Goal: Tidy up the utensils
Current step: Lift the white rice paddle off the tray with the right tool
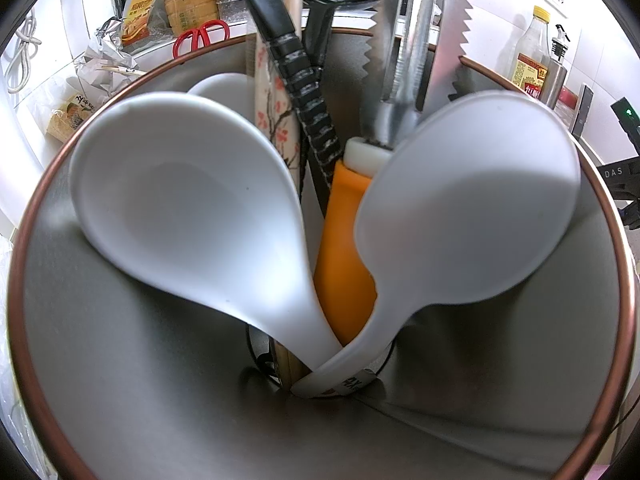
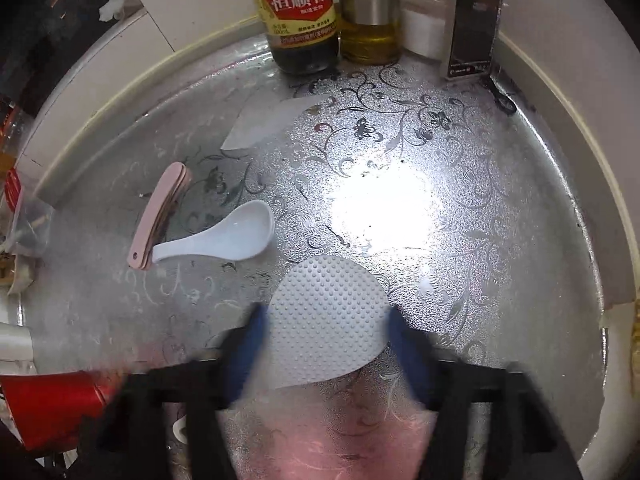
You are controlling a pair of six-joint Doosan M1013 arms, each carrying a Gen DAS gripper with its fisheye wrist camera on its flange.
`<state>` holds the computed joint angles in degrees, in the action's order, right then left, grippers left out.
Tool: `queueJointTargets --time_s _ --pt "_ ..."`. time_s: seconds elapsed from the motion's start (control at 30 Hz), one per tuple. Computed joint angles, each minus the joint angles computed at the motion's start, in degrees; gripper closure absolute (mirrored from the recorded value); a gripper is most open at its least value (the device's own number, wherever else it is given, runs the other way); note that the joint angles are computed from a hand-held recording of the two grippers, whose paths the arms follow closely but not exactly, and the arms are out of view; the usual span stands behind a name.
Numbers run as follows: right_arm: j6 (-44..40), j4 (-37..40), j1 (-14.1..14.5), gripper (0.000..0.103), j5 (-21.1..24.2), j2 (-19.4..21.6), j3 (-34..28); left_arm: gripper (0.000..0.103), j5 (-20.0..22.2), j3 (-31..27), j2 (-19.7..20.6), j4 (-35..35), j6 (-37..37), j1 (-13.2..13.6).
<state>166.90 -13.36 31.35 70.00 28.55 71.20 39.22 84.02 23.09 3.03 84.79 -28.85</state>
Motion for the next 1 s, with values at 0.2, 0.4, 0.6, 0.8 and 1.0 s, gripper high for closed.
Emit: queueJointTargets --time_s 0.2,0.4,0.6,0.8,1.0 --pt "-2.5 0.4 0.4 0.03 9.4 4.5 -6.9 0.013 0.0 0.0 0.0 0.0 -0.1 0.0" --pt "-5.3 1.0 0.4 0.03 15.0 8.2 -11.8 0.013 0.0 0.0 0.0 -0.2 0.0 0.0" --pt "-5.3 2.1 -0.4 0.029 14.2 8.1 -11.2 0.013 0.0 -0.2 0.2 -1.3 0.6 0.2" --pt "-4.8 3.3 -1.5 0.034 9.1 5.4 -6.3 0.013 0.1 -0.2 0.1 -1.9 1.1 0.5" --pt "-0.8 4.3 -2.1 0.036 -1.0 0.4 0.9 0.013 0.0 -0.2 0.1 -1.8 1.1 0.5"
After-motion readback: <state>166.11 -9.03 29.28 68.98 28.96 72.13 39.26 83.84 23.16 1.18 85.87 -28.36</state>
